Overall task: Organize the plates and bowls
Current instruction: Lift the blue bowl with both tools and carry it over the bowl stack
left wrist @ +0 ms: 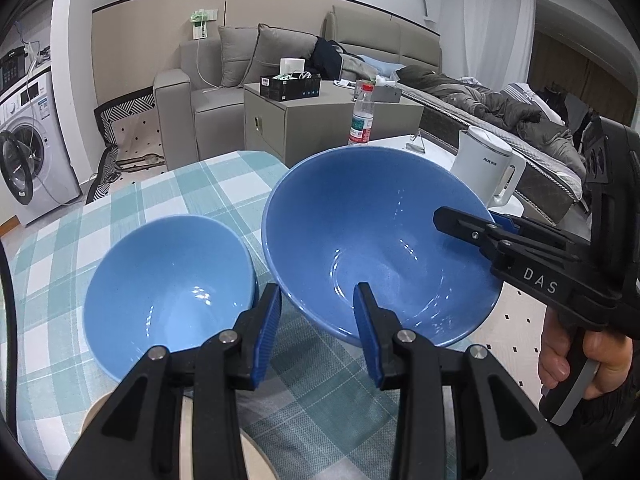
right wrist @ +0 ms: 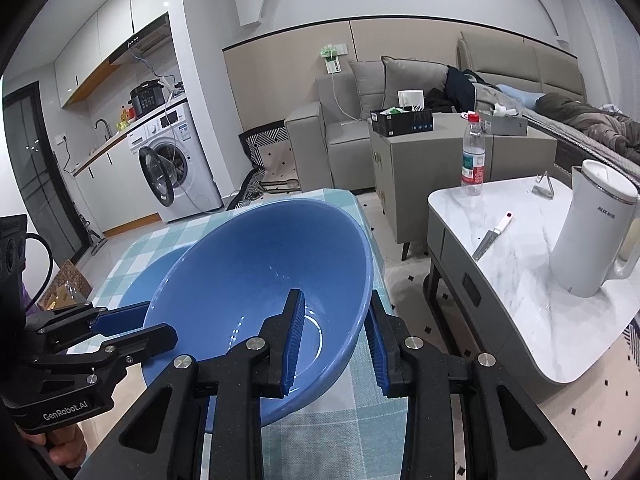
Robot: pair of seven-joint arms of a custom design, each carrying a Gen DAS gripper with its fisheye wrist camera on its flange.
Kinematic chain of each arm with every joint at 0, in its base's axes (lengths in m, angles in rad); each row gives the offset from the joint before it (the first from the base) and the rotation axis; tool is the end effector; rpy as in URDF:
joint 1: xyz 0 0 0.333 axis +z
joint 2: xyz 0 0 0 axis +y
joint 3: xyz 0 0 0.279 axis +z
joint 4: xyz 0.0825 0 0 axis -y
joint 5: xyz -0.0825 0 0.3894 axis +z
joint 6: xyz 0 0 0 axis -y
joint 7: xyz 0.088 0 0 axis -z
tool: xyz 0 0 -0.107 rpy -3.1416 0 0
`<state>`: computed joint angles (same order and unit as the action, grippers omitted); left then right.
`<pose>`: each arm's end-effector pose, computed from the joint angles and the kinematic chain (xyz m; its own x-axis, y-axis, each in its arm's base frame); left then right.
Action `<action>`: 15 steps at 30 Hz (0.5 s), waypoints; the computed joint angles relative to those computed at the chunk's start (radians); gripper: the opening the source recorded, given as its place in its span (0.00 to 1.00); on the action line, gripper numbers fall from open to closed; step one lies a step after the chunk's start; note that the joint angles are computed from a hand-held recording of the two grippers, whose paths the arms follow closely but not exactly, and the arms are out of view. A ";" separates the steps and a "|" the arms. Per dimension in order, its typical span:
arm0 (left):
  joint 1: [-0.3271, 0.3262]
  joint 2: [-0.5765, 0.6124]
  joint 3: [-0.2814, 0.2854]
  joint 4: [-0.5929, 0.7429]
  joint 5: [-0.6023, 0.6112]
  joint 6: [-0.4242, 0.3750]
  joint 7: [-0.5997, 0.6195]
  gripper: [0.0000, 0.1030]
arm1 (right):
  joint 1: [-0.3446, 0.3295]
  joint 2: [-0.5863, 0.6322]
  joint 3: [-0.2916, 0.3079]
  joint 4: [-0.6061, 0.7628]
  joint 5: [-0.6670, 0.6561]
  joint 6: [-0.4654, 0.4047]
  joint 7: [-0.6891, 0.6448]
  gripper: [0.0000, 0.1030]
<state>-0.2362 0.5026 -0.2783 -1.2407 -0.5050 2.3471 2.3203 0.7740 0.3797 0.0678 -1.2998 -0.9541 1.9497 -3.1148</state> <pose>0.6600 -0.3237 0.5272 -0.8337 -0.5372 0.1280 -0.4469 0.5202 -0.7278 0.5082 0.4740 0.5488 -0.4254 -0.8939 -0.1415 -0.4921 0.3597 -0.7928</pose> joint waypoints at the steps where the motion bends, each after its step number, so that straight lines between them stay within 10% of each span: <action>1: 0.003 0.001 -0.002 0.005 -0.004 -0.005 0.003 0.35 | 0.005 0.007 0.000 0.015 -0.003 -0.011 -0.003 0.31; 15: 0.048 -0.046 -0.006 -0.034 -0.079 0.006 0.064 0.35 | 0.080 0.142 -0.057 0.241 -0.007 -0.075 -0.103 0.31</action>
